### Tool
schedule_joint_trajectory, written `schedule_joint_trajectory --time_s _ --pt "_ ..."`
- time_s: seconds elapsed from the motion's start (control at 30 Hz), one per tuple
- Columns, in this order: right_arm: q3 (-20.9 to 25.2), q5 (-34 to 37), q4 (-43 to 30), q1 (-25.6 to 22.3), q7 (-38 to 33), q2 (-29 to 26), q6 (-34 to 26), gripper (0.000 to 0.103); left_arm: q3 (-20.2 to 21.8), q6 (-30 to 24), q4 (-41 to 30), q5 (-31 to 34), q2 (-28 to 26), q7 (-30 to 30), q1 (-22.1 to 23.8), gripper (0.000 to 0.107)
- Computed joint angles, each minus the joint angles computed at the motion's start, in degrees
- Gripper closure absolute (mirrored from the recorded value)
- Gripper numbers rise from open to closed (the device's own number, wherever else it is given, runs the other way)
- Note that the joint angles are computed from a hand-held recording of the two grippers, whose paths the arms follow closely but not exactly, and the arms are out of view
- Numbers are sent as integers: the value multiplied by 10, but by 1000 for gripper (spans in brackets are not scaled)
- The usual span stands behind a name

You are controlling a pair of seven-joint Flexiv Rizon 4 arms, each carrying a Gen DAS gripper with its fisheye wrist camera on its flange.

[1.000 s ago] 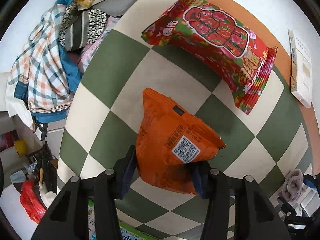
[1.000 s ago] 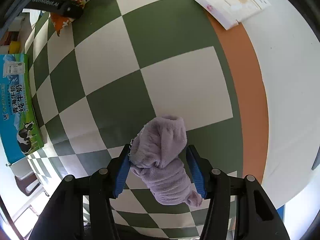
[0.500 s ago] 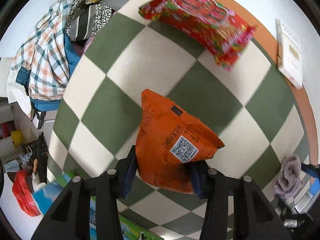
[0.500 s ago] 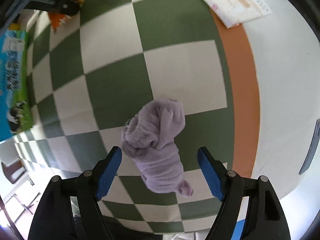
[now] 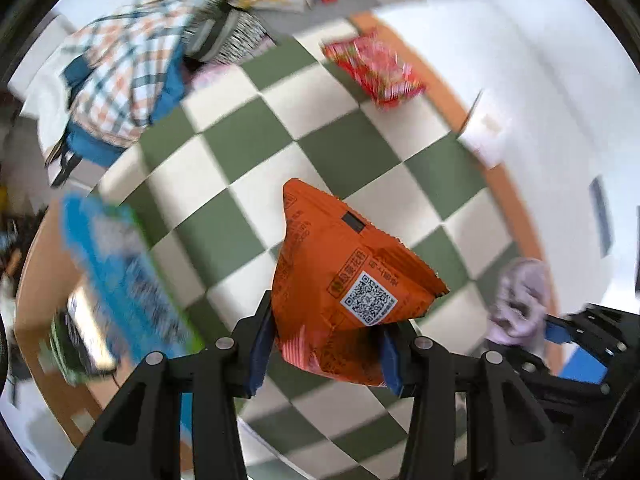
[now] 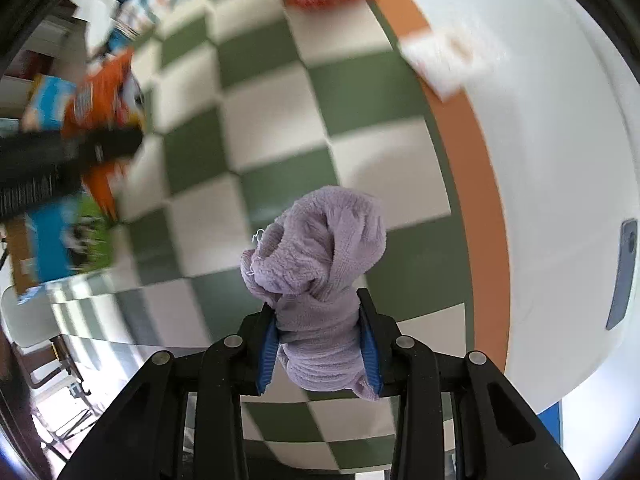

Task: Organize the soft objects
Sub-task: 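Carry both items over the box and open both tools to drop them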

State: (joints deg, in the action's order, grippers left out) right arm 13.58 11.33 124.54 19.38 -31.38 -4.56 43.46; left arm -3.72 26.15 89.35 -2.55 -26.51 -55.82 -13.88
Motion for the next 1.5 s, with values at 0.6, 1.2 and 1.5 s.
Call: schedule_joint_trajectory --time_s 0.6,1.2,1.5 --pt "25 -77 -362 117 31 -201 60 66 74 -4 19 -99 90 13 193 65" --pt "21 -40 -746 175 15 -515 -24 66 73 -194 -192 -72 -107 -55 272 64" --pt "11 -30 -818 185 -8 -557 -74 55 76 -218 -230 -55 -134 -48 274 63"
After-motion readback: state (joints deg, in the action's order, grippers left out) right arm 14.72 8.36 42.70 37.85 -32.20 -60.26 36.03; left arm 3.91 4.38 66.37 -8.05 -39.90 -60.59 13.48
